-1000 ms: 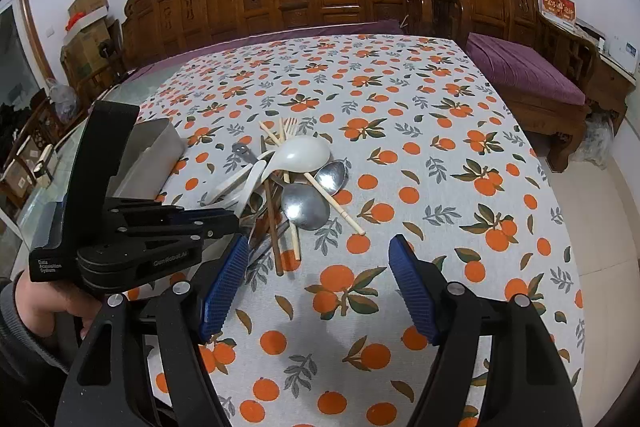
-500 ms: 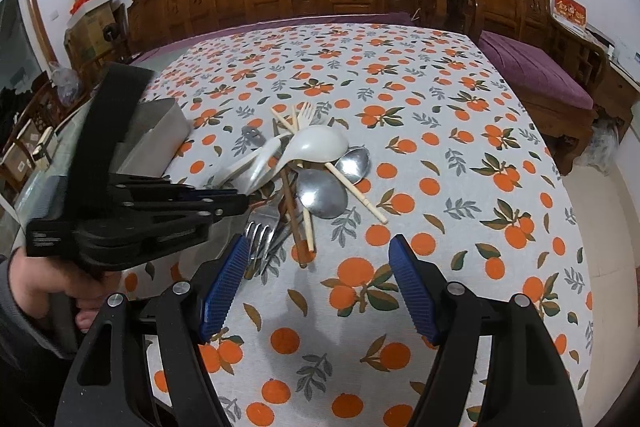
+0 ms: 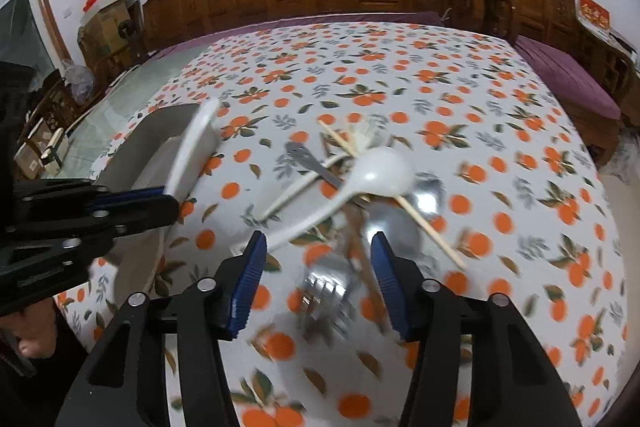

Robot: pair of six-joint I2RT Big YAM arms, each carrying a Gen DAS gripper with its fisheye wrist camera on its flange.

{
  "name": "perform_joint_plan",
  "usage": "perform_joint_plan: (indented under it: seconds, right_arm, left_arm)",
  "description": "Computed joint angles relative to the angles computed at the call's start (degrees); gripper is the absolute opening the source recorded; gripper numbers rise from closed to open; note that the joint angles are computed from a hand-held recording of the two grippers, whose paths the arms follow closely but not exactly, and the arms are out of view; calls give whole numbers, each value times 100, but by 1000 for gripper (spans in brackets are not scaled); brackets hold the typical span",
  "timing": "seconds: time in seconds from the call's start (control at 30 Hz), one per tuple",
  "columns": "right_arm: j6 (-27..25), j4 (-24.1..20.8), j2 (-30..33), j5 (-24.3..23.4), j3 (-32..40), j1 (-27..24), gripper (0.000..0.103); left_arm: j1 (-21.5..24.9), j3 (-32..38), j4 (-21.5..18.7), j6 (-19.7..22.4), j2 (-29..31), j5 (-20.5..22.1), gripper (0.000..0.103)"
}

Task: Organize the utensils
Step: 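Carry the white spoon into the tray with the left gripper while the right gripper grasps a large white spoon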

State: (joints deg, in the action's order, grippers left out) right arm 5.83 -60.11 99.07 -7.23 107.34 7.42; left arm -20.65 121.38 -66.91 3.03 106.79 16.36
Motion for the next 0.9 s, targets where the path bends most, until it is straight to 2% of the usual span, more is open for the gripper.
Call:
perform_joint_plan:
  seconds: [0.1,0.37,0.43,0.5,0.6,0.63,0.7,0.8,0.9]
  right_arm:
    - [189,-72,268,-12,230,32,46]
    - [731,-413,897,171,868,79,43]
    - [719,-591,1082,331,1119,134,43]
    - [687,-694,1205,683,1299,212,43]
    - [866,-770,1308,1005,1453,279,42]
    - [892,-797,1329,1137,1486,299,40]
    - [933,-876,1376,1543,1552,372,29]
    - [1063,-900,1356,1666,1516,341,13]
    - [1045,-879,1269,1658,1393,308,11]
  left_arm:
    - [134,-61,93,-120,-47,221,6]
    - [323,-84,235,-185,-140,519,6]
    - [348,-109,273,-202,-162,535,6]
    - [364,-164,351,-244,-213,501,6]
    - [402,-205,404,-279,-272,538,6]
    - [414,-207,414,-284,-285,550,6]
    - [445,-197,429,-309,-300,582,6]
    - [488,-241,477,-338,-350,580,6]
    - [530,-236,480,-354,-373,581,6]
